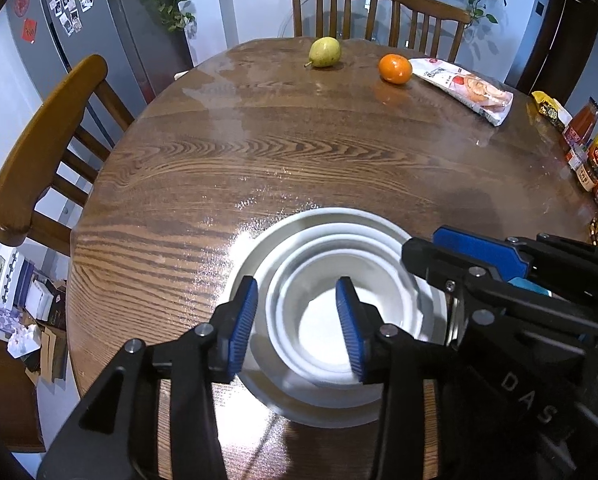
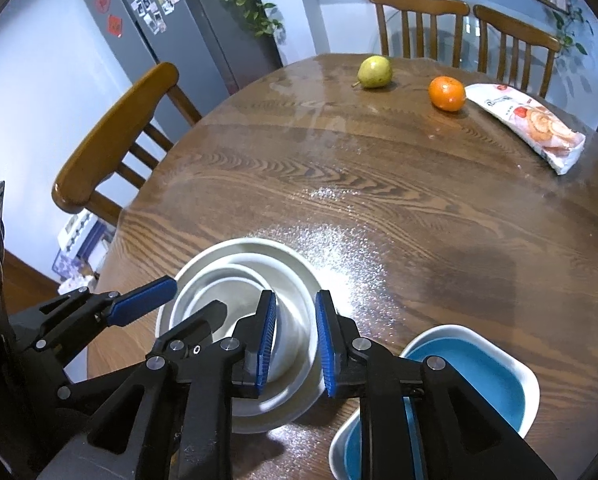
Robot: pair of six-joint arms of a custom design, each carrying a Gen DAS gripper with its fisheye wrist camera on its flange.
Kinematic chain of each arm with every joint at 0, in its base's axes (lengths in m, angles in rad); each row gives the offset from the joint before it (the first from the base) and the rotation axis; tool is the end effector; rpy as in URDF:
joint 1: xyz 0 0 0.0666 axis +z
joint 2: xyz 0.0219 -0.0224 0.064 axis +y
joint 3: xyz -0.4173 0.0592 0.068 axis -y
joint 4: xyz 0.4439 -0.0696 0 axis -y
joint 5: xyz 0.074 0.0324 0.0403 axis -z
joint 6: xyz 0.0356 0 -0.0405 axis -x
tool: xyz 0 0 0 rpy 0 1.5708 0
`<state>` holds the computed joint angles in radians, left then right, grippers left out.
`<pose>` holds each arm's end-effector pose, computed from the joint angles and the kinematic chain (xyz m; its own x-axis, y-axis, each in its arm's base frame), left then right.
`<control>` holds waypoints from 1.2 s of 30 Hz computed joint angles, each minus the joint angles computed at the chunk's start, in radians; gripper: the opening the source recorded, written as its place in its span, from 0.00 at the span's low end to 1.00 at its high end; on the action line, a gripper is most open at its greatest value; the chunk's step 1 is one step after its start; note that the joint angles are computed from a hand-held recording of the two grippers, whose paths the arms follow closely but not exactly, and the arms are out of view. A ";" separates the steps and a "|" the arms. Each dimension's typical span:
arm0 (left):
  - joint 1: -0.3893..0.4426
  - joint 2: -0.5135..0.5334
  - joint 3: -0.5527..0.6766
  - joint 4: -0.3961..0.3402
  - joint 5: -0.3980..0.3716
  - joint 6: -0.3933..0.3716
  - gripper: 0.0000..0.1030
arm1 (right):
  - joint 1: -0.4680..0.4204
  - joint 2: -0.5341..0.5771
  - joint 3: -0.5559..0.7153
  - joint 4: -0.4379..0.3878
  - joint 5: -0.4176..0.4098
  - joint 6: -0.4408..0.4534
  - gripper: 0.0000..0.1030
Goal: Organize plates and bowls
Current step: 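Open both grippers and withdraw from the bowl stack, then move both grippers to the large white bowl rim and close them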
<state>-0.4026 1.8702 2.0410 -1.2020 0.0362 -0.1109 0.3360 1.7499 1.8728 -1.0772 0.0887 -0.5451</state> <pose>0.6466 -0.2772 0.4906 -0.7392 0.4350 -0.5141 0.4935 0.8694 0.0260 0.6307 0.2165 0.4941 -0.8039 0.2663 -0.5319 0.1599 0.9580 0.2380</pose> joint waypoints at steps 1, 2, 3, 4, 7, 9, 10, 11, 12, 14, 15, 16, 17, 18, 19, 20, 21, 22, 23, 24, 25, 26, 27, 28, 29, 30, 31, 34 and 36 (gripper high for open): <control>0.000 -0.001 0.001 0.001 0.000 0.002 0.53 | -0.001 -0.004 -0.004 0.002 0.005 -0.005 0.21; 0.001 -0.003 0.001 0.004 -0.002 0.005 0.62 | -0.002 -0.007 -0.007 0.003 0.008 -0.010 0.26; 0.001 -0.005 0.001 0.008 -0.005 0.007 0.65 | -0.003 -0.011 -0.010 0.005 0.010 -0.014 0.30; 0.002 -0.007 0.001 0.013 -0.004 0.008 0.66 | -0.006 -0.016 -0.017 0.010 0.013 -0.022 0.40; 0.006 -0.008 0.009 0.013 0.008 0.016 0.67 | -0.013 -0.036 -0.042 0.037 0.012 -0.045 0.47; 0.007 -0.011 0.010 0.018 0.007 0.019 0.67 | -0.016 -0.043 -0.047 0.043 0.013 -0.050 0.47; 0.007 -0.013 0.010 0.019 0.009 0.019 0.67 | -0.016 -0.046 -0.049 0.045 0.017 -0.052 0.48; 0.008 -0.014 0.011 0.018 0.014 0.021 0.67 | -0.017 -0.049 -0.051 0.048 0.016 -0.052 0.48; 0.009 -0.015 0.013 0.016 0.019 0.024 0.67 | -0.018 -0.052 -0.053 0.051 0.015 -0.053 0.48; 0.011 -0.018 0.016 0.016 0.027 0.027 0.68 | -0.019 -0.059 -0.057 0.057 0.017 -0.058 0.48; 0.011 -0.021 0.016 0.019 0.027 0.028 0.68 | -0.019 -0.063 -0.060 0.062 0.018 -0.059 0.48; 0.013 -0.023 0.017 0.020 0.030 0.029 0.68 | -0.019 -0.067 -0.062 0.065 0.019 -0.060 0.48; 0.015 -0.025 0.016 0.021 0.032 0.031 0.68 | -0.020 -0.070 -0.063 0.066 0.021 -0.061 0.48; 0.018 -0.028 0.016 0.023 0.037 0.034 0.68 | -0.019 -0.073 -0.064 0.069 0.023 -0.062 0.49; 0.020 -0.029 0.017 0.022 0.041 0.036 0.68 | -0.021 -0.077 -0.067 0.073 0.024 -0.062 0.50; 0.023 -0.030 0.018 0.023 0.045 0.040 0.68 | -0.021 -0.079 -0.068 0.074 0.025 -0.063 0.51; 0.026 -0.032 0.018 0.024 0.051 0.045 0.68 | -0.022 -0.083 -0.070 0.076 0.026 -0.065 0.51; 0.030 -0.032 0.020 0.025 0.059 0.049 0.68 | -0.023 -0.086 -0.072 0.076 0.029 -0.068 0.51; 0.034 -0.034 0.022 0.026 0.065 0.056 0.68 | -0.024 -0.087 -0.072 0.075 0.029 -0.067 0.51; 0.038 -0.035 0.024 0.029 0.070 0.062 0.68 | -0.025 -0.089 -0.073 0.074 0.029 -0.067 0.51; 0.040 -0.035 0.027 0.030 0.073 0.065 0.68 | -0.025 -0.091 -0.075 0.075 0.030 -0.069 0.51; 0.043 -0.036 0.029 0.032 0.075 0.069 0.68 | -0.027 -0.094 -0.079 0.076 0.027 -0.071 0.51; 0.045 -0.037 0.031 0.034 0.074 0.071 0.69 | -0.028 -0.094 -0.080 0.076 0.025 -0.071 0.51; 0.048 -0.037 0.033 0.034 0.072 0.072 0.69 | -0.029 -0.095 -0.081 0.074 0.020 -0.072 0.51; 0.051 -0.037 0.035 0.033 0.071 0.075 0.72 | -0.030 -0.095 -0.081 0.072 0.016 -0.072 0.51; 0.055 -0.037 0.035 0.031 0.072 0.080 0.75 | -0.031 -0.094 -0.081 0.067 0.008 -0.070 0.51; 0.061 -0.035 0.036 0.027 0.069 0.085 0.79 | -0.032 -0.092 -0.080 0.060 -0.003 -0.065 0.51; 0.078 -0.026 0.042 -0.001 0.071 0.086 0.80 | -0.037 -0.087 -0.083 0.033 -0.043 -0.044 0.51; 0.093 -0.012 0.050 -0.041 0.082 0.090 0.80 | -0.040 -0.084 -0.089 0.013 -0.062 -0.039 0.51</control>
